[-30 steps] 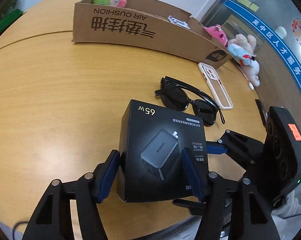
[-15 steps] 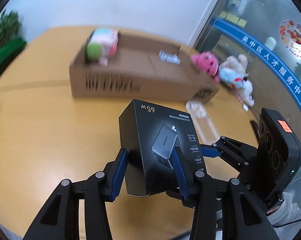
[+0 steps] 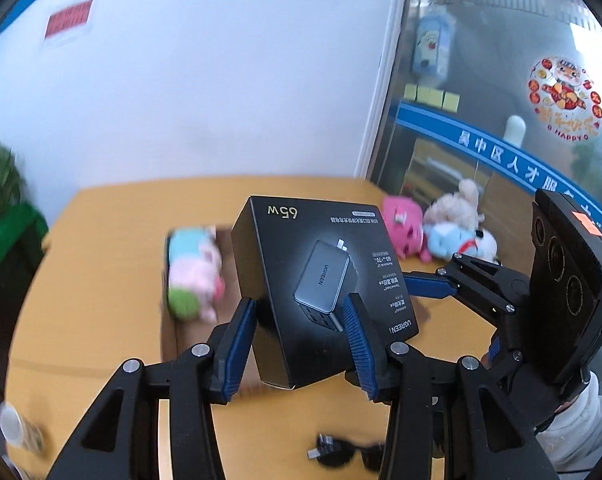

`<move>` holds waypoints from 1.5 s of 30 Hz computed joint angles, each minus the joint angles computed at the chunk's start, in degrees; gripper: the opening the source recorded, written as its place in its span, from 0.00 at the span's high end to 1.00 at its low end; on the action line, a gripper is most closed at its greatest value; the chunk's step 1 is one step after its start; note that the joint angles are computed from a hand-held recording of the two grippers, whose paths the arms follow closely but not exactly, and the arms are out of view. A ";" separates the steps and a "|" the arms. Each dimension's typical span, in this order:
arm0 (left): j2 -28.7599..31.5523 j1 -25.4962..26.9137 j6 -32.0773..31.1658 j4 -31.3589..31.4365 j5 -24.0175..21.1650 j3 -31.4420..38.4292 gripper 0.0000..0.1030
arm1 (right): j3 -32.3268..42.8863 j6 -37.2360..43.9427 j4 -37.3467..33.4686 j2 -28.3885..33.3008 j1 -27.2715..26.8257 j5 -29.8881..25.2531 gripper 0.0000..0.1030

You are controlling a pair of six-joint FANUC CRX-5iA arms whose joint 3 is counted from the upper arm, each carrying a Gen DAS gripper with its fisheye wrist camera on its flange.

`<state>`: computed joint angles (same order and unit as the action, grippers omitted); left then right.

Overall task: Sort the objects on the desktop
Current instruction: 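Lift the black charger box with the left gripper and carry it over the box, then lower the charger box into the box and open the left gripper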

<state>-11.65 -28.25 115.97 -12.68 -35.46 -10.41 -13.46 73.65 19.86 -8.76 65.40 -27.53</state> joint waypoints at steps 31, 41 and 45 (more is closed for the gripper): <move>45.59 13.77 -26.16 26.41 -12.13 47.16 0.60 | 60.53 31.57 -27.28 40.57 -23.59 -31.75 0.26; 59.70 15.36 -25.34 31.49 -20.43 56.56 0.60 | 67.59 31.44 -32.38 50.78 -26.58 -40.90 0.26; 63.91 15.24 -24.00 32.17 -23.56 59.99 0.60 | 66.61 32.01 -34.11 51.80 -27.92 -43.06 0.26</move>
<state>52.26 -13.02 91.97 19.49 -59.02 49.57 53.15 105.66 -14.25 43.04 37.47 -70.60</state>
